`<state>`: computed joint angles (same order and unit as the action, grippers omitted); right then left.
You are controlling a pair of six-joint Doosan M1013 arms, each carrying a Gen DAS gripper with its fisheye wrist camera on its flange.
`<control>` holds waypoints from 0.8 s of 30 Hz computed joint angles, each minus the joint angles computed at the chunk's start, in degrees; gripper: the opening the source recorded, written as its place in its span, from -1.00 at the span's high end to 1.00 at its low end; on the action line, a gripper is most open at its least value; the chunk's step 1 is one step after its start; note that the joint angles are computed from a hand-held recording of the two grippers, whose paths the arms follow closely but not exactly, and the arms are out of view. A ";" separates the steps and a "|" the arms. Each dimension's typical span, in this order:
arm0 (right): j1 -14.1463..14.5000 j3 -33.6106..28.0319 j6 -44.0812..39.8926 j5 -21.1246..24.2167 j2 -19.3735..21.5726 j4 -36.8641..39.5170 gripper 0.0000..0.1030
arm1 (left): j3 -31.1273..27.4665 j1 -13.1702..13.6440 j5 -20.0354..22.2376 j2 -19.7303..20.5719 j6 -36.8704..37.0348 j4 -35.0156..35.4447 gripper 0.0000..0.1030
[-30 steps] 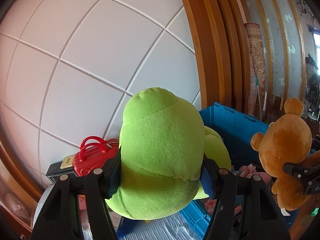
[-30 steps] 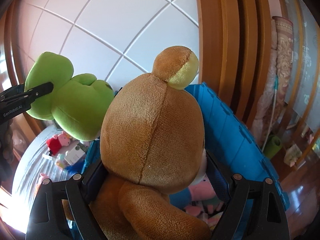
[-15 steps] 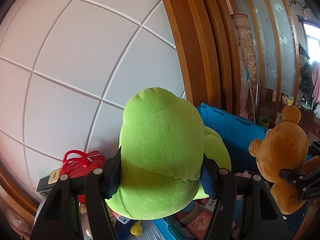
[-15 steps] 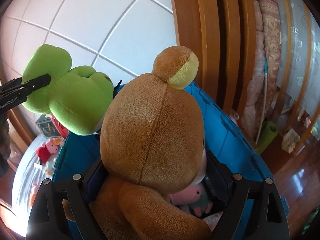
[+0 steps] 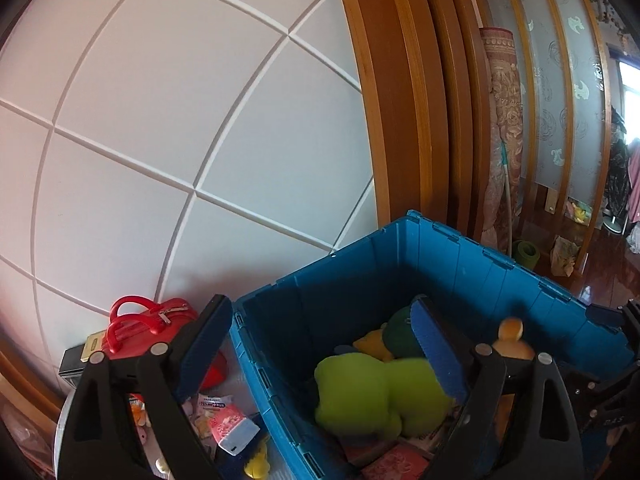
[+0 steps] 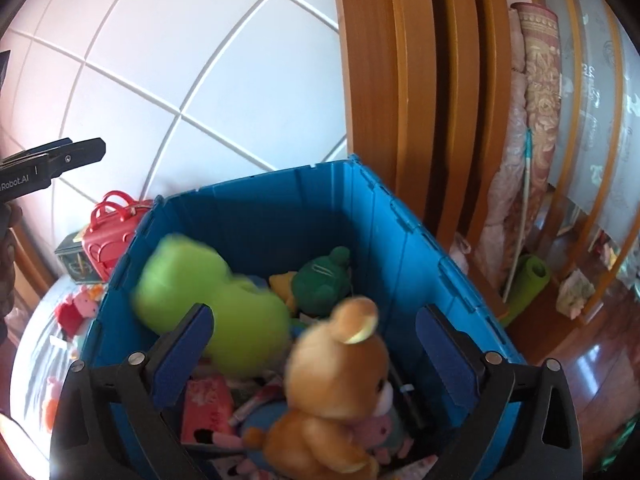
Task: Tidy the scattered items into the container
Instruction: 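Lower the frog into the crate and open the left tool while the right tool releases the bear, then withdraw both tools from the crate back over the bed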
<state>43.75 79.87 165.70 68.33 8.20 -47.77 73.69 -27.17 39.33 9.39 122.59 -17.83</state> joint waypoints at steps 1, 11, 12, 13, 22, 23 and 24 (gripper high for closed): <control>-0.01 0.26 0.06 -0.59 -0.13 0.24 -0.99 | 0.52 0.27 -0.20 -0.14 0.03 0.47 -0.78; 0.91 -1.05 -1.63 -2.80 1.02 2.54 -1.00 | 4.60 4.27 1.30 -2.15 -2.86 4.28 -0.78; 1.19 -1.75 -2.34 -2.84 1.42 2.45 -1.00 | 5.12 4.85 1.11 -2.57 -3.24 4.34 -0.78; 1.51 -2.43 -3.00 -2.95 1.81 2.28 -0.99 | 5.57 5.46 1.07 -2.96 -3.54 4.24 -0.78; 4.30 -8.56 -7.54 -1.69 5.56 1.89 -1.00 | 10.84 11.86 -0.21 -6.68 -5.33 4.04 -0.78; 4.57 -9.24 -8.08 -1.48 5.96 1.99 -0.99 | 11.41 12.73 -0.15 -6.97 -4.99 3.49 -0.78; 4.86 -10.02 -8.65 -1.25 6.43 2.07 -0.99 | 11.98 13.46 -0.08 -7.28 -4.89 3.19 -0.78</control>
<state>48.62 69.84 157.05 67.08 14.63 -45.70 85.67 -13.71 39.25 2.11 117.69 -14.63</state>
